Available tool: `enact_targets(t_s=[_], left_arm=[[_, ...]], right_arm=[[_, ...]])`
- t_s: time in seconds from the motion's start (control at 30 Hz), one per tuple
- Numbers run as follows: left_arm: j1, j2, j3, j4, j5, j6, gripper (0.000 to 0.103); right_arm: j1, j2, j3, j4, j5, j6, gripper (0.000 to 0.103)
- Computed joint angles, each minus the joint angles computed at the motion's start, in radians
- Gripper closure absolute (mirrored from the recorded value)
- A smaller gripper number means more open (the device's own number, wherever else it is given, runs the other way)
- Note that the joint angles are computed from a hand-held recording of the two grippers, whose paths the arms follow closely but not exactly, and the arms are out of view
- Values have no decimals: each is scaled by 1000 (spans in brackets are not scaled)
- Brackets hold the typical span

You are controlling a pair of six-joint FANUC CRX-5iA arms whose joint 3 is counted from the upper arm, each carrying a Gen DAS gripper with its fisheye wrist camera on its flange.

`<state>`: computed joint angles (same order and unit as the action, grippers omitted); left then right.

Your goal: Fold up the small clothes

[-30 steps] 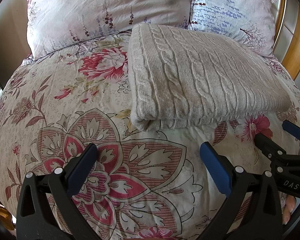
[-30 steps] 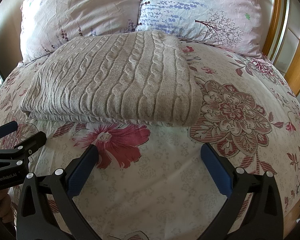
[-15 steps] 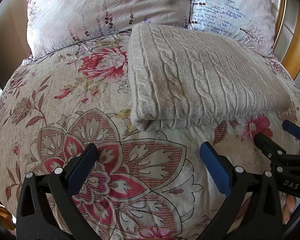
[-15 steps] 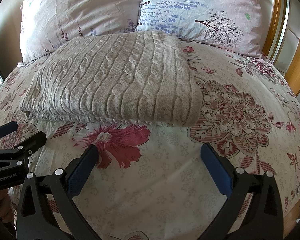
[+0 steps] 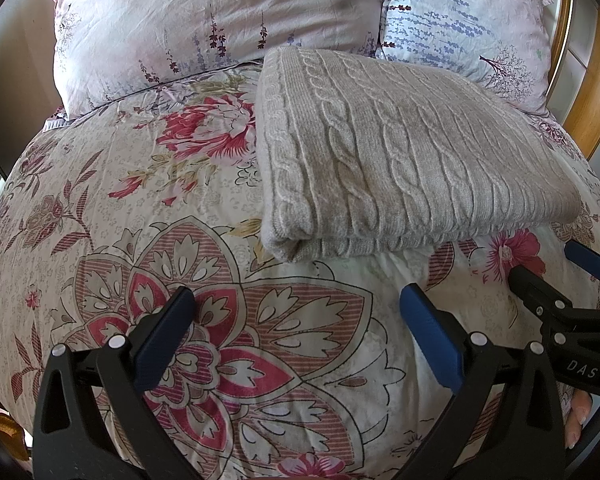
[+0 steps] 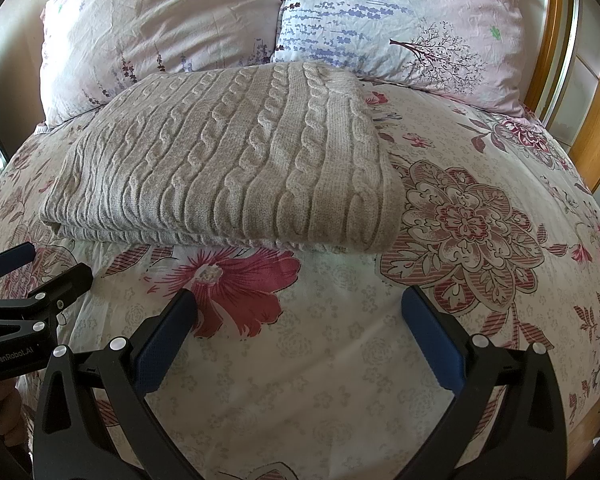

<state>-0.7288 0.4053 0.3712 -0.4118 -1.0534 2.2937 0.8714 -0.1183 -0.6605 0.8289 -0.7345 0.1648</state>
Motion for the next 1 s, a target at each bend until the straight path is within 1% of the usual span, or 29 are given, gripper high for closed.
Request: enact_targets(t_s=[1.0], left_arm=[[5, -3, -7, 15, 2, -20, 2]], right_arm=[[-1, -2, -2, -1, 2, 4, 1]])
